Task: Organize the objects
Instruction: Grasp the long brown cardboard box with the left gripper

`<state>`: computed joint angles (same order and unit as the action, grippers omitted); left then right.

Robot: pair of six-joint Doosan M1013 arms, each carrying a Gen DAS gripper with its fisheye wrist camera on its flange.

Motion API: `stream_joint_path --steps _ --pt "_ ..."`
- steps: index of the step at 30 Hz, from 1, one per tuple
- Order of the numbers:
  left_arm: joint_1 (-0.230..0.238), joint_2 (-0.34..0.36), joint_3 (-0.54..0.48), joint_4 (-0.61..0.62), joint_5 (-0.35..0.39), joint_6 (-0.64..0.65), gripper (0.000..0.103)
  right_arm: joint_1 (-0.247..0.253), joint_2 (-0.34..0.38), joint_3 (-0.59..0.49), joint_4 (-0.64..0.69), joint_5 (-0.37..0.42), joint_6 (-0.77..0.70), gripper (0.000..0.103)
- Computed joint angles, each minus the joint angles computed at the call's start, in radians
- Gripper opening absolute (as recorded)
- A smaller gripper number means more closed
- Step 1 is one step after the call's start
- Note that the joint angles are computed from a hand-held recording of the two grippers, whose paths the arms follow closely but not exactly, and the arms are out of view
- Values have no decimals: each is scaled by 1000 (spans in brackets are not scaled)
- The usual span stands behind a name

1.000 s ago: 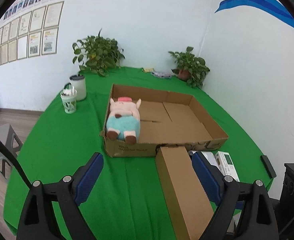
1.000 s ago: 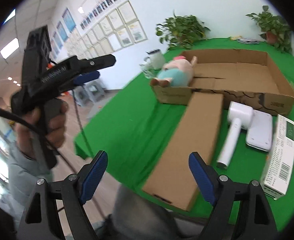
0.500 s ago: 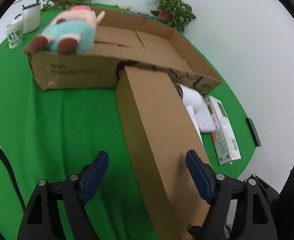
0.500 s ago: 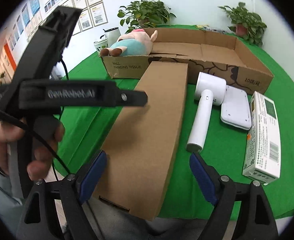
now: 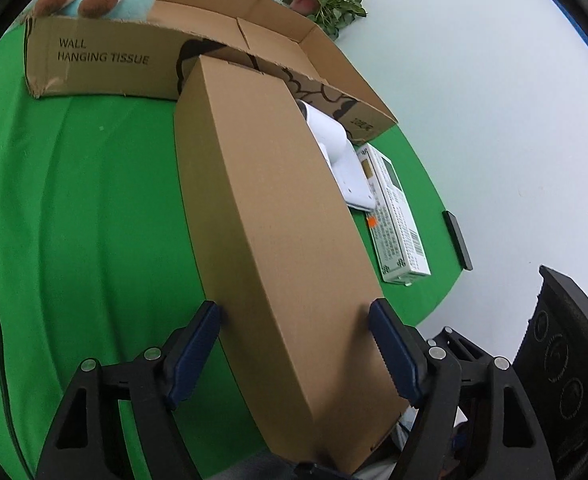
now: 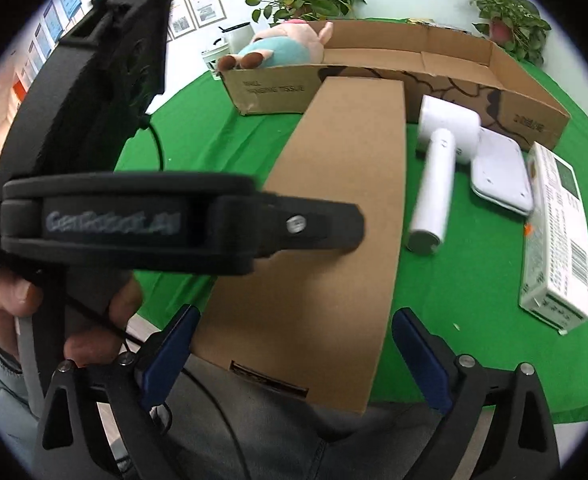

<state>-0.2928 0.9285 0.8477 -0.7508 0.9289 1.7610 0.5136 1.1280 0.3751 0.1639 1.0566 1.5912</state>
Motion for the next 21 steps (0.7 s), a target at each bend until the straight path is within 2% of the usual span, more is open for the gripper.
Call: stream_joint_path --steps 3,6,10,17,21 --pt "-3 -1 10 -32 6 3 75 -1 -16 32 -13 -24 9 96" --pt "-2 -3 19 -50 -3 1 75 2 -20 39 -47 -40 20 91" --pt "-5 -12 38 -64 -13 4 75 2 -19 34 -49 -25 -2 90" --pt "-2 -44 118 -121 -53 32 77 -12 -82 151 42 -50 -39 89" --pt "-1 -58 156 -154 -73 33 81 -24 -85 158 130 -41 -59 89"
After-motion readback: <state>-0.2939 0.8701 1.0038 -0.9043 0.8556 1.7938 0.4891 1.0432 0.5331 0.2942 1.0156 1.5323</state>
